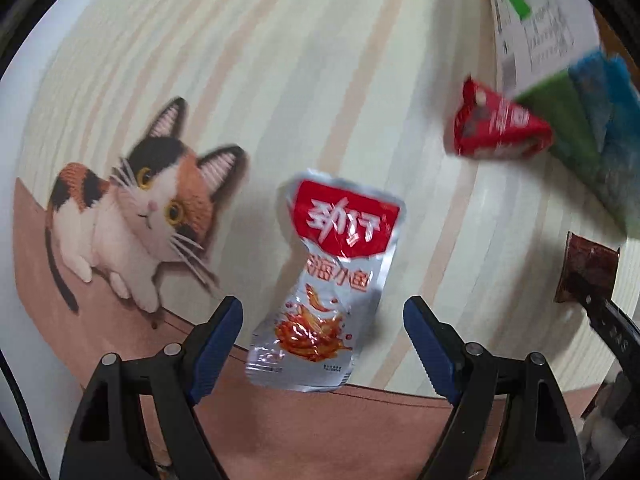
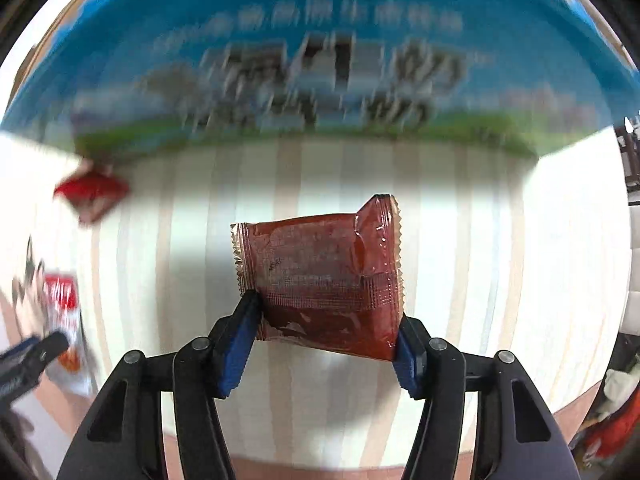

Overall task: Organize snacks
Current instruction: 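Grasp the red-white fish snack packet with left tool while right tool grasps brown-red packet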

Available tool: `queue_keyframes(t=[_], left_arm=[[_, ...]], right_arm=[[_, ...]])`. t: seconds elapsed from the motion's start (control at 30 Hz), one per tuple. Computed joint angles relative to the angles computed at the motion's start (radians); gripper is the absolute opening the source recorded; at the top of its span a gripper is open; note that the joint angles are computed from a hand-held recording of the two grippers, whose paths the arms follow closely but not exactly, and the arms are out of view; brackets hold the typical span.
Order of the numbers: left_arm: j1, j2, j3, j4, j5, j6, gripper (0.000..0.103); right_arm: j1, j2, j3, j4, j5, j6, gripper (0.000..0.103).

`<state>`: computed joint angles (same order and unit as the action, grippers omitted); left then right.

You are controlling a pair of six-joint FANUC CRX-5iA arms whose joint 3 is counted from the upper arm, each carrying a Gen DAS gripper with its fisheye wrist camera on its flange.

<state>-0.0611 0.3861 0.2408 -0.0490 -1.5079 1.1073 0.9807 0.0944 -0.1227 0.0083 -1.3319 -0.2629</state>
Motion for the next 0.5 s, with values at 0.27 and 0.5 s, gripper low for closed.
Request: queue_keyframes(t=[0.27,0.5], left_arm=[[-0.006,0.055,0.009,-0.004,-0.001,-0.011,0.082],[0.023,0.052,0.020,-0.003,0.015,-0.085,0.057]], right_arm=[[0.091,-0.076,-0.070,-0.031,0.085,-0.095,0.060],[0.097,-0.030,-0.030,-0.030,0.116,-0.094,0.058]])
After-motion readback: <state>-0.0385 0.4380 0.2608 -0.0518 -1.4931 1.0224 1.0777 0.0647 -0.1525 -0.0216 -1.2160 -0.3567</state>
